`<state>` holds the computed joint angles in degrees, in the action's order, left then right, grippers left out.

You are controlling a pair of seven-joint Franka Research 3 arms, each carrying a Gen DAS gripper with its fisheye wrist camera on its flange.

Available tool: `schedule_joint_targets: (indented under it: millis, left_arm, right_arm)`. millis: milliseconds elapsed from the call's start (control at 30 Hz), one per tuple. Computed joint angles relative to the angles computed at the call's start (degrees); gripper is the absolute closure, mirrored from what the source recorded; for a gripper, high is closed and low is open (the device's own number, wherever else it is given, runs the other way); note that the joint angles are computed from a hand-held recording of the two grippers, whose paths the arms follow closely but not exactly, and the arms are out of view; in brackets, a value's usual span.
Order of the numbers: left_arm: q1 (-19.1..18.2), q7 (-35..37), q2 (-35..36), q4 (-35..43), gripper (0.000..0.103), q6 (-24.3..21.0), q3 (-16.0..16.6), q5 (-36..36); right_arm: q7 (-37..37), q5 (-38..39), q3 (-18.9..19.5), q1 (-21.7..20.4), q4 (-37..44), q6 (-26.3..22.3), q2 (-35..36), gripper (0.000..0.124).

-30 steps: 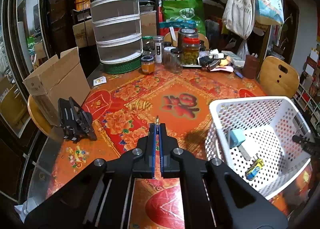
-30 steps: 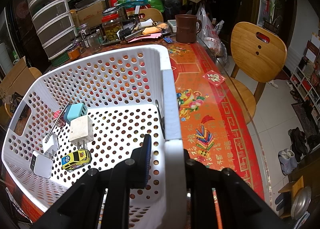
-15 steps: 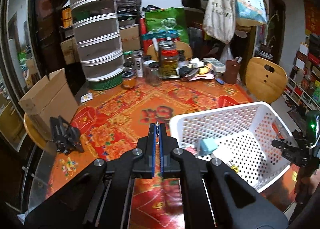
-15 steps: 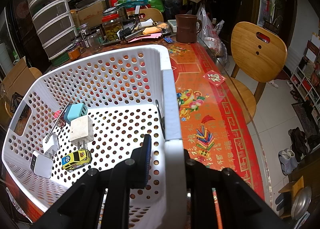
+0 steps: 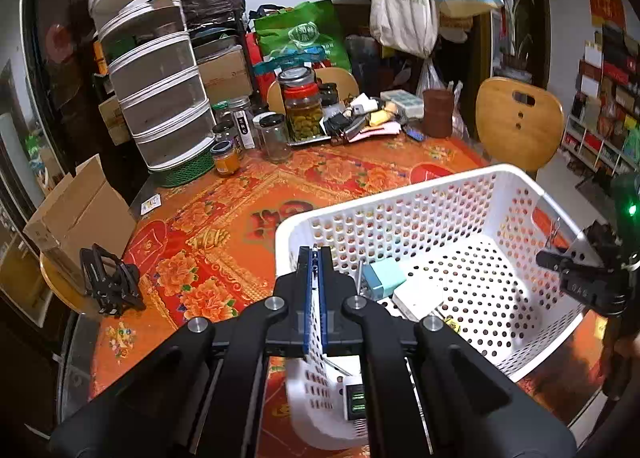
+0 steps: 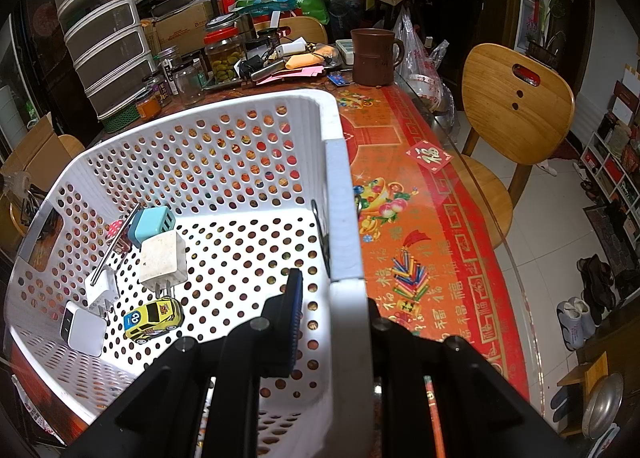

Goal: Organize rigid objects
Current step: 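Carry the keys into the basket and open the left gripper, then release the basket rim with the right gripper and withdraw both tools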

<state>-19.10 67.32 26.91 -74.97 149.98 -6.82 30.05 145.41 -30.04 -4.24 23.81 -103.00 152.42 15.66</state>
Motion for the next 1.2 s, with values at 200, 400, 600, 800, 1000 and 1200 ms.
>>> schedule_joint_targets:
  millis: [200, 400, 600, 800, 1000, 1200]
  left_arm:
    - [-3.1, -2.1, 3.1, 3.3, 0.100, -4.0, 1.6, 3.6]
    - [-4.2, -2.2, 5.7, 6.4, 0.100, -6.9, 2.0, 4.8]
    - [-4.5, -0.7, 7.6, 8.4, 0.100, -8.7, 1.8, 4.2]
    - [-4.3, 1.2, 8.5, 9.0, 0.072, -8.5, 1.5, 2.9]
    - [-5.9, -4.0, 4.5, 2.3, 0.001, -1.1, 4.3, 10.9]
    - [-3.5, -3.5, 1.5, -2.2, 0.001, 2.9, 2.5, 9.6]
  right_arm:
    - [-0.1, 0.1, 0.0, 0.0, 0.0, 0.0, 0.0, 0.107]
    - [0.0, 0.0, 0.0, 0.0, 0.0, 0.0, 0.0, 0.107]
    - [0.0, 0.0, 0.0, 0.0, -0.1, 0.0, -0.1, 0.107]
    - [-0.2, 0.1, 0.0, 0.0, -0.1, 0.0, -0.1, 0.107]
    - [-0.1, 0.1, 0.0, 0.1, 0.2, 0.0, 0.2, 0.107]
    - [-0.2, 0.1, 0.0, 0.3, 0.4, -0.2, 0.4, 0.106]
